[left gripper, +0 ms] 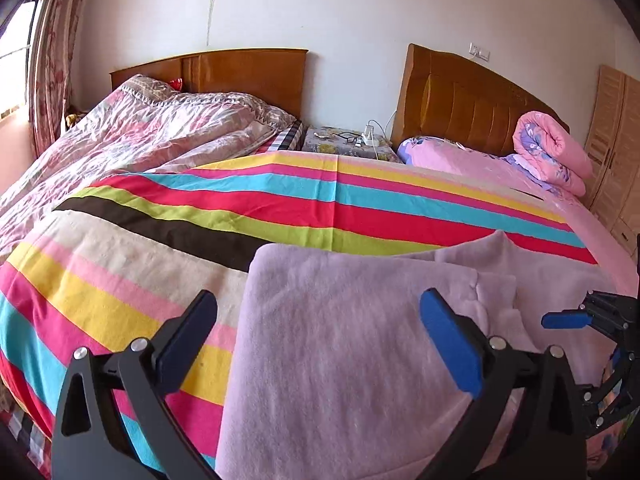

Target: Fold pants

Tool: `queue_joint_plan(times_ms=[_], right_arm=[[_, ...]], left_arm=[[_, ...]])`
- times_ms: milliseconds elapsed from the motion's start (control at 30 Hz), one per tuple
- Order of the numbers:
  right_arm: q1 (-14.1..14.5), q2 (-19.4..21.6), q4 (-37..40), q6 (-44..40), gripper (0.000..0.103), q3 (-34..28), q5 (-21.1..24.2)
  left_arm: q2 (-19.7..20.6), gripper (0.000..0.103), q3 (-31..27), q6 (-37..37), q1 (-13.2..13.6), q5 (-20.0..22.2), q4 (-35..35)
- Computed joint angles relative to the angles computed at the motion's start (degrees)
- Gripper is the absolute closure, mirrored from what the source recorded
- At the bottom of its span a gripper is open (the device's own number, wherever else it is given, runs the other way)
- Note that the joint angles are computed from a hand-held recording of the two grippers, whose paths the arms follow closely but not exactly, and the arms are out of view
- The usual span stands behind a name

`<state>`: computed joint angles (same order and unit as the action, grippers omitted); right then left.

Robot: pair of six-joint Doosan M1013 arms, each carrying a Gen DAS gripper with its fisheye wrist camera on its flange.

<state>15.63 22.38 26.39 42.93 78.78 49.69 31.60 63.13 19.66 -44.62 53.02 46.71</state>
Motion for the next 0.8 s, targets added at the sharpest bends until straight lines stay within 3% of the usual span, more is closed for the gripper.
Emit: queue_joint_plan(times_ms=[33, 133, 167, 267, 367, 433, 567, 700, 800], right_arm=[[0.3, 0.6, -3.0, 2.7, 0.024, -0.2, 1.3], [-0.6, -0.6, -2.3, 3.7, 0.022, 1.6, 1.2], [-1.3, -1.6, -1.5, 5.2, 0.022, 2.4, 0.7], [-5.6, -6.2, 7.2, 5.5, 0.022, 7.1, -2.8], [-10.7, -12.0, 12.3, 10.0, 0.018, 14.1, -10.6], [-14.8, -14.9, 15.6, 15.6, 0.018, 18.4, -14.5], [-22.6, -19.6, 22.9, 24.2, 0.019, 26.1, -18.2], [-25.0, -19.3, 16.1, 33.6, 0.024, 26.7, -19.1], [-25.4, -17.0, 17.6, 33.5, 0.024, 24.5, -17.4]], left_arm=[[0.7, 0.002, -0.7, 2.3, -0.3, 2.0, -1.5], [4.1, 0.001, -4.5, 9.5, -0.7, 11.4, -6.8], [4.5, 0.001, -4.8, 9.8, -1.1, 12.7, -6.4], [4.1, 0.002, -5.5, 8.1, -2.5, 12.4, -3.5], [5.6, 0.002, -9.6, 6.8, -4.1, 12.0, -0.1], [7.4, 0.001, -13.1, 9.1, -4.5, 10.4, -1.6], [13.3, 0.001, -22.6, 18.4, -4.8, 13.9, -7.9], [16.6, 0.001, -26.4, 23.8, -5.1, 17.8, -10.7], [15.1, 0.001, -22.7, 20.7, -4.7, 14.2, -11.9]])
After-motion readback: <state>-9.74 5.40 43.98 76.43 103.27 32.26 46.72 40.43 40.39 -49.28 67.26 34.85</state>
